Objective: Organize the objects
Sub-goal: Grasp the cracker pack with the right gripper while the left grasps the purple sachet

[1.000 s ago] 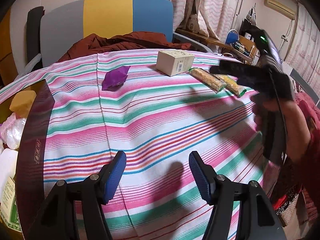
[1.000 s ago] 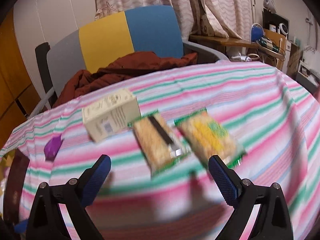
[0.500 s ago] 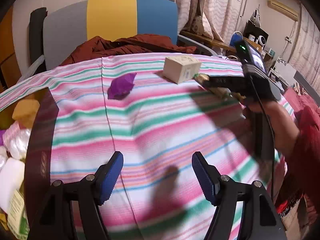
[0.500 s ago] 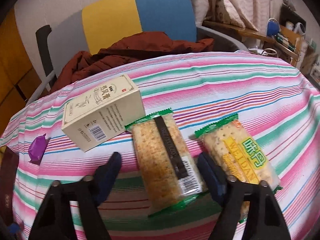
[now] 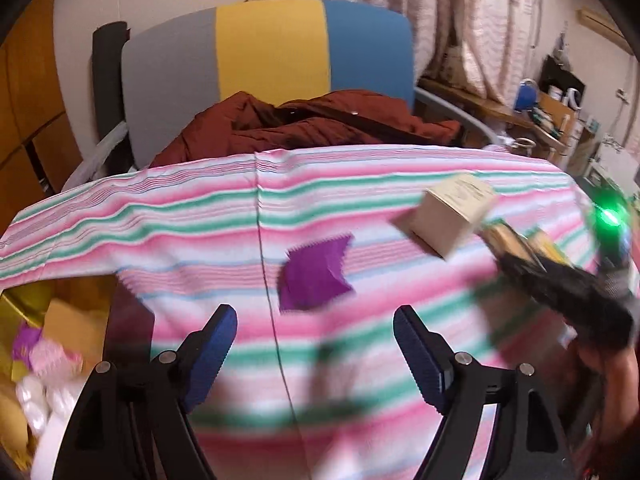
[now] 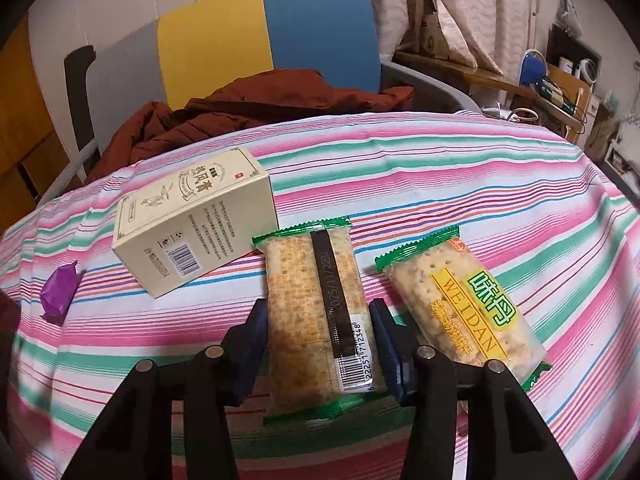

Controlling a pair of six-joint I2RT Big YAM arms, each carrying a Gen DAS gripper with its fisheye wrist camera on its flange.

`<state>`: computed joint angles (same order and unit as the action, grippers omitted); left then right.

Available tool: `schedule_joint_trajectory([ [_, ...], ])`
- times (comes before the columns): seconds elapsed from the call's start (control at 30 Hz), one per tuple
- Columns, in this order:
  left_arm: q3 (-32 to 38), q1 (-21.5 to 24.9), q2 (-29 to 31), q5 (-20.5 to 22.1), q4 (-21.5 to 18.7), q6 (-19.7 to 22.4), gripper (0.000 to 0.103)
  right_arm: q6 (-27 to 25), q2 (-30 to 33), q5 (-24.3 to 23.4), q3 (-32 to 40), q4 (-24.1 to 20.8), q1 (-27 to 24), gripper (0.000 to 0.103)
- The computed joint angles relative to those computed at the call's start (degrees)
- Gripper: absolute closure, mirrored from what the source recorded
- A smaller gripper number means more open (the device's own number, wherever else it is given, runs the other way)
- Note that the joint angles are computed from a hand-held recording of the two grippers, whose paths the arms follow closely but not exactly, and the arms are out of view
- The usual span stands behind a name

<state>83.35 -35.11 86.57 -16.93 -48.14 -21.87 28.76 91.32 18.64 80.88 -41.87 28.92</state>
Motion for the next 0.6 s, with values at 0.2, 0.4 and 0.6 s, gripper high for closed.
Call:
schedule_joint_trajectory([
  [0.2, 6.6, 2.5, 6.9, 0.2, -1.9, 0.0, 0.021, -0.2, -0.2, 0.5, -0.6, 0.9, 0.1, 0.052],
  [0.4, 7.3, 2.9, 9.6, 1.1, -1.7, -0.5, 0.021, -0.2, -0.6, 0.5, -1.3, 1.8, 0.0, 0.052],
  [0.6, 5.0, 2.3, 8.9, 2.1, 1.9, -0.6, 0.022, -0.1, -0.7, 0.6, -1.6, 2.4, 0.1, 0.052],
])
